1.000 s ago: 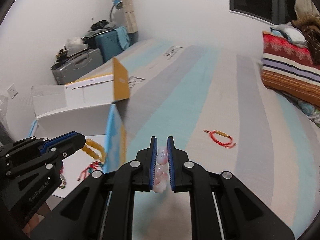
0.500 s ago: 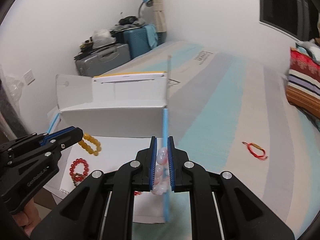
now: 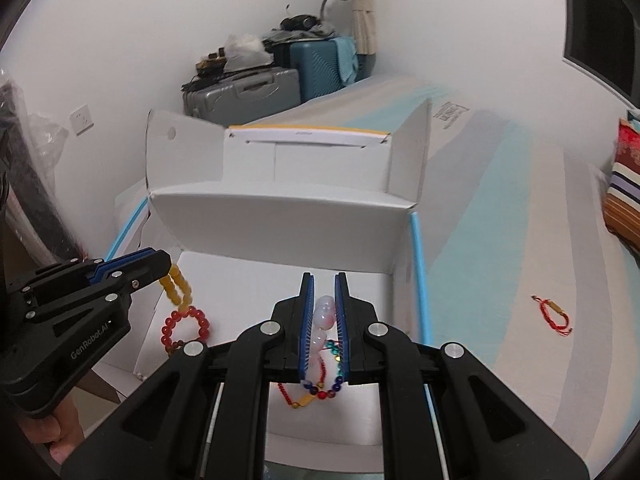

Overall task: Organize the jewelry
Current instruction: 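Open left tool to drop yellow beads while right tool drops pink bracelet, then move the left tool to the red cord bracelet with gold bar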

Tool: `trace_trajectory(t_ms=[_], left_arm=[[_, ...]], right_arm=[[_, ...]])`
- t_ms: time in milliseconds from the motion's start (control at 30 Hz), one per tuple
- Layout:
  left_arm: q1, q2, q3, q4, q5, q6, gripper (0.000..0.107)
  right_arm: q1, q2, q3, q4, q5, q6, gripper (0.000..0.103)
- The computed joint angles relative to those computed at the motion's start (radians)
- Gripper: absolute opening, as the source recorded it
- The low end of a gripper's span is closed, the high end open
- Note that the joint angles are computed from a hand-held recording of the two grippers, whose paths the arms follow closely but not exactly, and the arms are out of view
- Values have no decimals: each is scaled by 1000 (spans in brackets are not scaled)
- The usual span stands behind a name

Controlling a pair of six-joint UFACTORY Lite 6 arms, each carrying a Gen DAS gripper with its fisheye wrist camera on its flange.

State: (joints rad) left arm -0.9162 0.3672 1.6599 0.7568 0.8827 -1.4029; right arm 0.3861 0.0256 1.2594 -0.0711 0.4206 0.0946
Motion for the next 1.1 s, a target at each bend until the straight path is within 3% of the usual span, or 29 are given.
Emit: trace_trajectory(t_ms=[200,800,833,867,900,967,1000,1033,1100], left_arm=[[53,-19,-90,-35,-57,7,10],[130,78,-78,-137,-51,119,11],[126,79,-73,-133,-44,116,12],[121,77,-72,-128,-40,108,14],[117,73,-69,-120,-33,100,23],[103,68,-59,-92,-6,67,41],[90,65,-50,-64,20,38,51],[77,61,-43,-41,40,19,53],[58,56,-26,-11,71,-10,66]], right_arm=[[15,106,40,6,8,6,10],[48,300,141,-56,56,105,10],[52,299,142,-62,57,112,13],[53,307,158,-65,61,116,23],[53,298,152,-67,56,125,30],[48,265,128,-86,34,158,57],[48,242,109,-112,26,189,62],[45,222,96,-142,20,222,70],[34,192,80,-173,16,255,75]])
